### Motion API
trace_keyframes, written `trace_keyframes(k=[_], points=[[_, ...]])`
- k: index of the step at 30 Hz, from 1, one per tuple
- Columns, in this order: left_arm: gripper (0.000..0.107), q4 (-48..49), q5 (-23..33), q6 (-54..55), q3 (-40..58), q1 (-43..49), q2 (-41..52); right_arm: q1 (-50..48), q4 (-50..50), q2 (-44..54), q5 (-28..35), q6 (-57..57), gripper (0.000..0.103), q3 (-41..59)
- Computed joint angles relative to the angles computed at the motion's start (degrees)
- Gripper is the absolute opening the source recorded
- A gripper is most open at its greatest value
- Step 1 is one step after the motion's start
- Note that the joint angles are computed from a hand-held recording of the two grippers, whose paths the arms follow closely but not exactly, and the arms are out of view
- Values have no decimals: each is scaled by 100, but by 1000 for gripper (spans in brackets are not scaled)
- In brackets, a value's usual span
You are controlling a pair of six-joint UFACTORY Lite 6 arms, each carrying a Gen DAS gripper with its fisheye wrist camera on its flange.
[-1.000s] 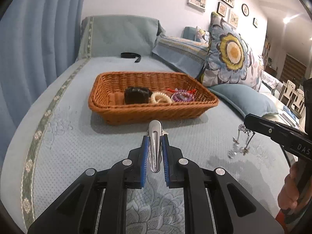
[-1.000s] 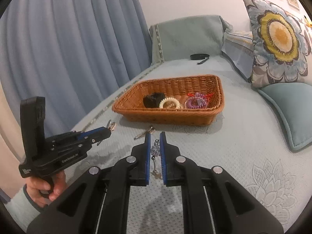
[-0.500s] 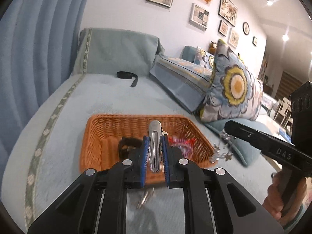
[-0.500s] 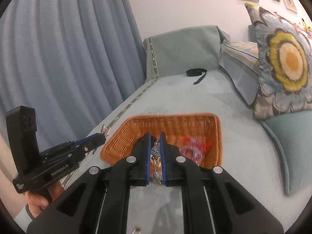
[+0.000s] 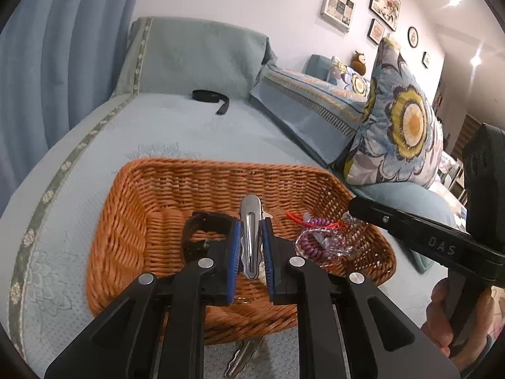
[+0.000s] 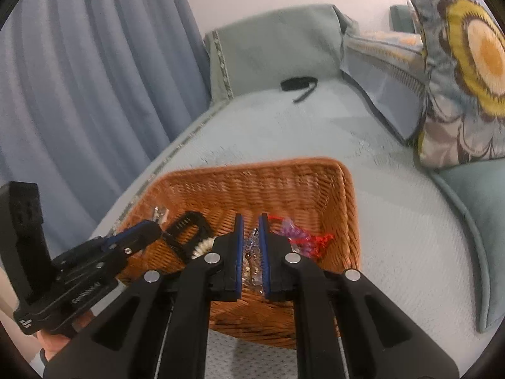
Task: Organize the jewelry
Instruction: 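Carry the hair clip and chain over the basket and open both tools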
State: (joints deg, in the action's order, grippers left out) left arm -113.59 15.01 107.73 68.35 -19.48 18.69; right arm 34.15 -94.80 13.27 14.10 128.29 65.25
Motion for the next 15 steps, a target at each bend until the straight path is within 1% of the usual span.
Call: trace_keyframes(k=[2,3,4,5,6,7,9,13,14,15], points=[[14,-139,-79,148,-1,-38,28,-116,-176,27,-178,264,8,-34],[18,-257,-65,260,-40,-30,2,-200,-340,2,-340,456,9,-70],[31,-294,20,307,-131,7,-78,-235,-572,-62,-415,686,9,-135],[42,-475,41,502,-253,21,-199,-244,-994,-193,-416,1093,11,-263],[44,-599,48,661,-356,30,-314,-210,-1199,-361,-335,1290,15,-410],[45,-653,94,796,-521,66,-505,-163,-1164,-500,-242,1249,17,-521],[45,-570,138,782,-801,140,-878,-23,-722,-834,-26,877,29,-777],[46,-36,217,236,-1609,358,-2066,373,-207,-1623,280,618,32,-1383],[47,121,249,62,-1854,412,-2420,542,-42,-1837,412,550,35,-1549],[47,405,286,-245,-2194,493,-2905,747,104,-2051,589,512,43,-1723]])
